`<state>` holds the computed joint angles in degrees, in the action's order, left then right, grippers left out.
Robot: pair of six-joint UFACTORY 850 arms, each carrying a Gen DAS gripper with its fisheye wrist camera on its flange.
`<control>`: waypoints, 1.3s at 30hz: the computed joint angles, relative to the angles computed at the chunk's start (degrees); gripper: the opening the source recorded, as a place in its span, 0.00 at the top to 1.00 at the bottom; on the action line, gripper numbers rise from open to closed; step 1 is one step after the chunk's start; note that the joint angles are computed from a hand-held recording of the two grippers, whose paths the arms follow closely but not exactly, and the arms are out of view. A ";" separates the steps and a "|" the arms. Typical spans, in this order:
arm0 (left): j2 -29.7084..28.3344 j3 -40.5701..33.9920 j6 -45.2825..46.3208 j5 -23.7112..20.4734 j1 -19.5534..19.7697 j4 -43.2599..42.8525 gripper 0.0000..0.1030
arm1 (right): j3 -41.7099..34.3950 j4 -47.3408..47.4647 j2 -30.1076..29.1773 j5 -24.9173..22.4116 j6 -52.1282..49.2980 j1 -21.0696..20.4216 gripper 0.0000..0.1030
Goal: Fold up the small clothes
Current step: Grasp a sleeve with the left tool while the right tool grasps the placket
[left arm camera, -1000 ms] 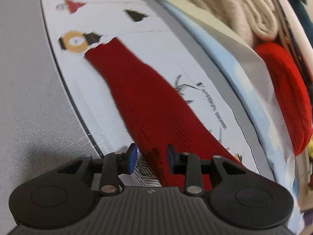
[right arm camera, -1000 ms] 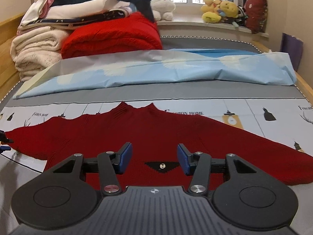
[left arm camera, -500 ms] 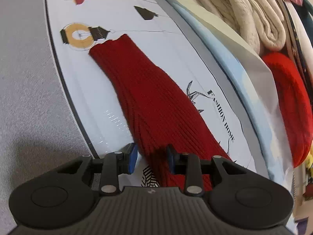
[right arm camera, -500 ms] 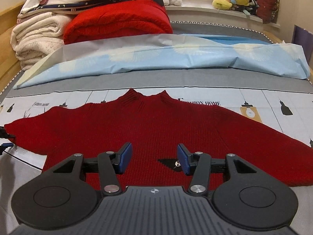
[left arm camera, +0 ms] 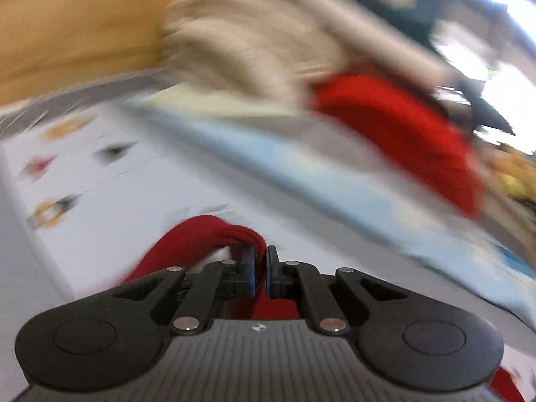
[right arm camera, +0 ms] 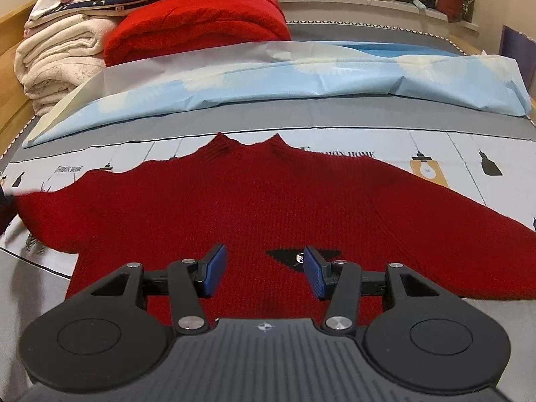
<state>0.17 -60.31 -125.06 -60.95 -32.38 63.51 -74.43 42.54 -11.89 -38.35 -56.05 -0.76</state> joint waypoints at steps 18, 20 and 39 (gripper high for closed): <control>-10.57 -12.18 15.55 21.68 -0.18 -14.85 0.77 | -2.27 -1.57 -2.33 1.30 8.21 0.85 0.44; -10.96 -12.75 19.11 19.56 1.56 -20.70 0.77 | -2.37 -2.21 -2.86 1.06 8.93 1.31 0.44; -8.13 -9.60 23.65 22.56 4.30 -28.64 0.77 | -8.10 -4.41 -14.86 -1.23 43.75 -2.94 0.46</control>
<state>-7.96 -69.91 -101.41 -38.38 -28.09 34.88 -82.52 38.13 -26.75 -39.58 -12.30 -3.70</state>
